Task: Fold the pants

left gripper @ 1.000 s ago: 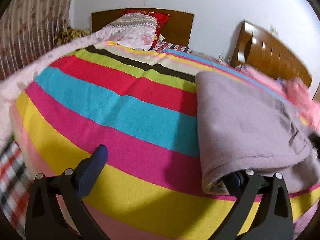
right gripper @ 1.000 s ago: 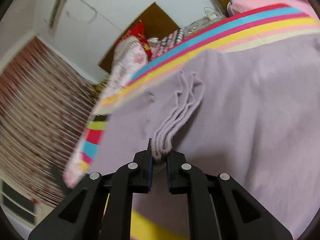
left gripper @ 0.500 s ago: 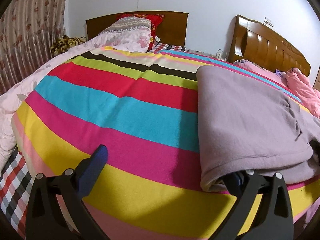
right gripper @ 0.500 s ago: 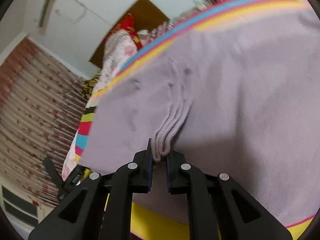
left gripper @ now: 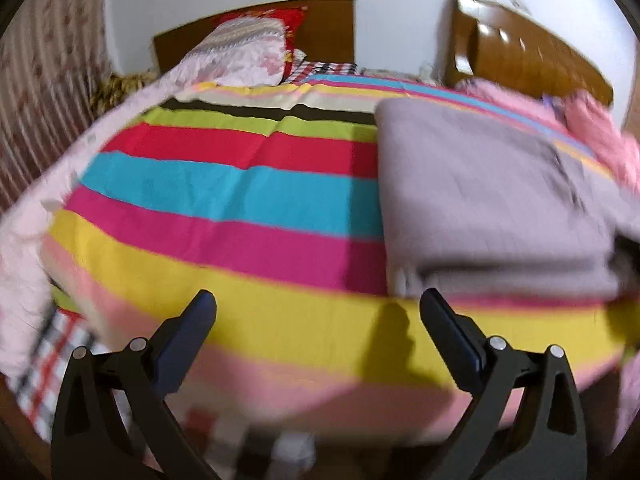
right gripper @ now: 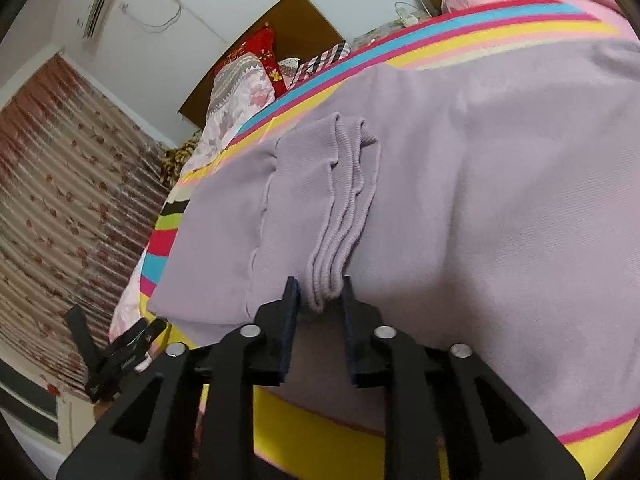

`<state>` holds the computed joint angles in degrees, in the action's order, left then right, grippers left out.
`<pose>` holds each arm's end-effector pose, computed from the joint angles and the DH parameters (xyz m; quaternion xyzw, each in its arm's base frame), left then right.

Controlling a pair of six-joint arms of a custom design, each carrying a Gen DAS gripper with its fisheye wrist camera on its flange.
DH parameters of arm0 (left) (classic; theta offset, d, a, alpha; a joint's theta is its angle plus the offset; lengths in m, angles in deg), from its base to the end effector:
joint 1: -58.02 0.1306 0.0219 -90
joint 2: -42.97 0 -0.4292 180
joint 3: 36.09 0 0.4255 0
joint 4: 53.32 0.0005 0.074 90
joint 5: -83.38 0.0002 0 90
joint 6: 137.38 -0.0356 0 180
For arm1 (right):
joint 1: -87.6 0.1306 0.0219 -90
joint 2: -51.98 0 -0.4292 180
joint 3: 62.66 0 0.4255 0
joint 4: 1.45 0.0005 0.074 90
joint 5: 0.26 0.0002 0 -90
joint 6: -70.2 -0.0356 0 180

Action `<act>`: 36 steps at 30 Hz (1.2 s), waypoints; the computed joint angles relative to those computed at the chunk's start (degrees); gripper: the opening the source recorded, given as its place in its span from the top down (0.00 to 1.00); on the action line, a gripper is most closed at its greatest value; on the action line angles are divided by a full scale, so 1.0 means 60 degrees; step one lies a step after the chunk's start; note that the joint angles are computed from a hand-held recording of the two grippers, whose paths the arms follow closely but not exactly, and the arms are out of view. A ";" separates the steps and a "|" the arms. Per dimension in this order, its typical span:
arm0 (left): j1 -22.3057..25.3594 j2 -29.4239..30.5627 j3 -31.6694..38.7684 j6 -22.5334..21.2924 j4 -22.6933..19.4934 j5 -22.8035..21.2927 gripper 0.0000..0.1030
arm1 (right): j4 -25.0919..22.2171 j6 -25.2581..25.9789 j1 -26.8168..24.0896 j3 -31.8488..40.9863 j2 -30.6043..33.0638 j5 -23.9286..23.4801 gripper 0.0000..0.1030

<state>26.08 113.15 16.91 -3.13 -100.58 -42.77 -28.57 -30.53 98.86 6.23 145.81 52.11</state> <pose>0.2884 -0.1556 0.3159 -0.1676 0.9144 0.1084 0.3522 0.4853 0.1183 0.2987 -0.1090 0.8947 0.3581 0.2439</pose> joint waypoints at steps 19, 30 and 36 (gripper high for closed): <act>0.0770 0.3611 0.3028 -0.0984 0.0886 0.1202 0.01 | -0.0258 0.3619 0.1269 0.0387 0.0092 0.3038 0.17; 0.0044 0.3329 0.3424 -0.1477 0.1103 0.0128 0.02 | 0.3431 -0.0430 -0.4025 -0.1832 -0.1657 -0.0946 0.17; -0.0460 0.4524 0.4728 -0.3066 0.1637 0.0058 0.02 | 0.2626 -0.1589 -0.5897 -0.1685 -0.0747 -0.1004 0.29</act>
<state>23.32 140.29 45.28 -21.52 -90.76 -42.42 -12.81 -40.06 63.48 -3.88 141.32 46.09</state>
